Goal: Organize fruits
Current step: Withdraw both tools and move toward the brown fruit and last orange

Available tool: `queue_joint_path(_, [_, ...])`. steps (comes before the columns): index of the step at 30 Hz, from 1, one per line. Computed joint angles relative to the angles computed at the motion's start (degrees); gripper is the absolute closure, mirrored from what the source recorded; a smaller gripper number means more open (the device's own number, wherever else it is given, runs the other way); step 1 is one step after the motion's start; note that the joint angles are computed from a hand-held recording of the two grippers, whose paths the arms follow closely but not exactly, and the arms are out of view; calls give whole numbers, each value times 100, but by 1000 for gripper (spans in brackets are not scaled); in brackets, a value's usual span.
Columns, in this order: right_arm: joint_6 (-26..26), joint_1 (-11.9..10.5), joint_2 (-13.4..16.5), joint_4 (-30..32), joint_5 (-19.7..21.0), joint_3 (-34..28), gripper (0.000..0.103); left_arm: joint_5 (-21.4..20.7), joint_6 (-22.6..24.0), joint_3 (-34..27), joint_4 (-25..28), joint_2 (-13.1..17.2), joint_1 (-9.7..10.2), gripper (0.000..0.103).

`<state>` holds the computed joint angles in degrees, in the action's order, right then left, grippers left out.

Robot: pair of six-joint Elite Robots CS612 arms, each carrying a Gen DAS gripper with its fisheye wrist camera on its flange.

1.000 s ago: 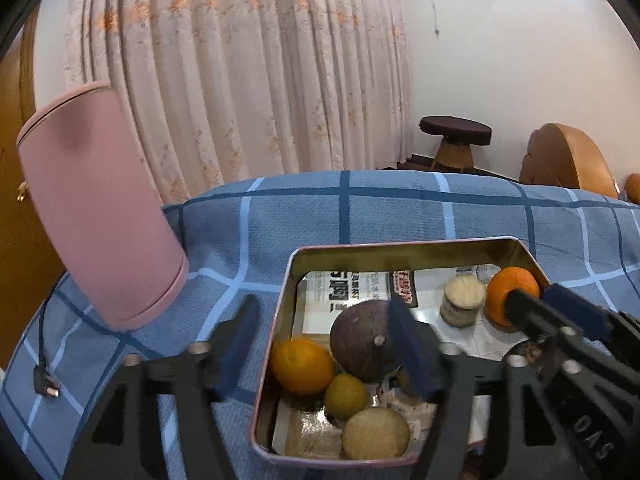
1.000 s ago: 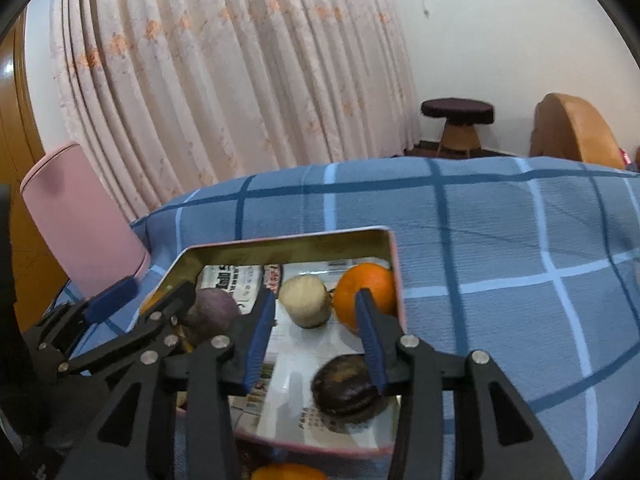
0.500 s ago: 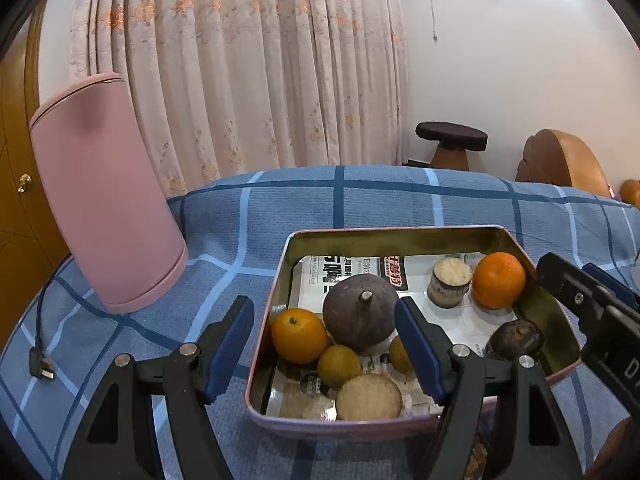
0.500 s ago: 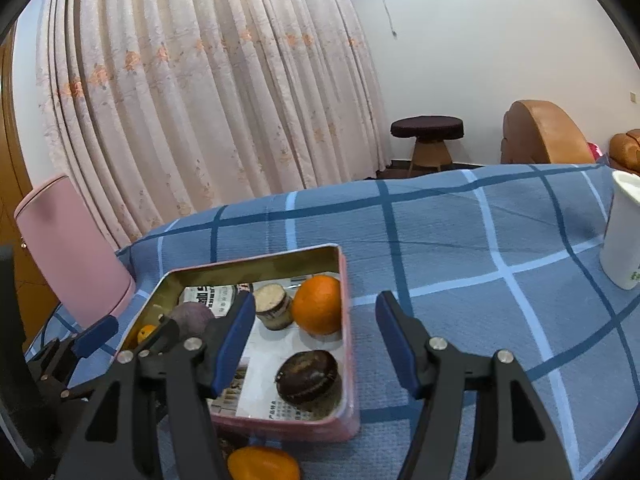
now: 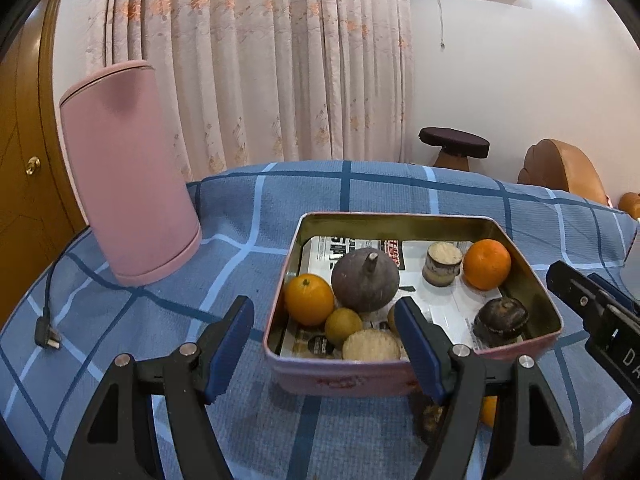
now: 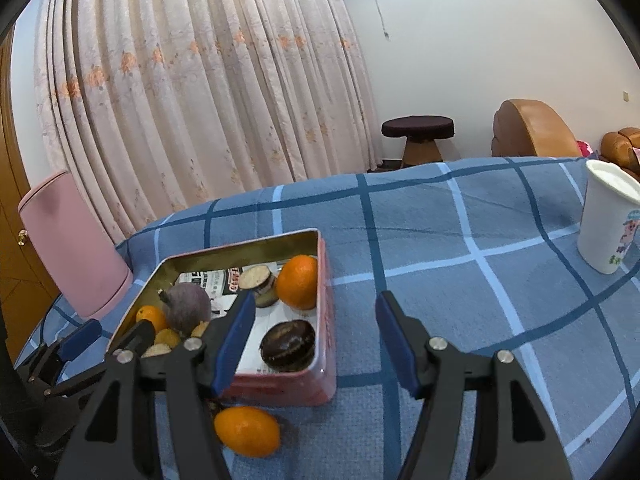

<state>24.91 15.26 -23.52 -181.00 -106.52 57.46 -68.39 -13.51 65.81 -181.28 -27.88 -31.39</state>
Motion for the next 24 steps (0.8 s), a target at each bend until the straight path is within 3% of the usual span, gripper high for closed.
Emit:
queue_joint_path(17, [-91, 49, -225, -149, -28, 490, 37, -88, -249, 469, -266, -204, -8, 29])
queue_joint_path(24, [-6, 37, -338, -77, 78, 701, 37, -337, -494, 677, -321, -307, 61, 29])
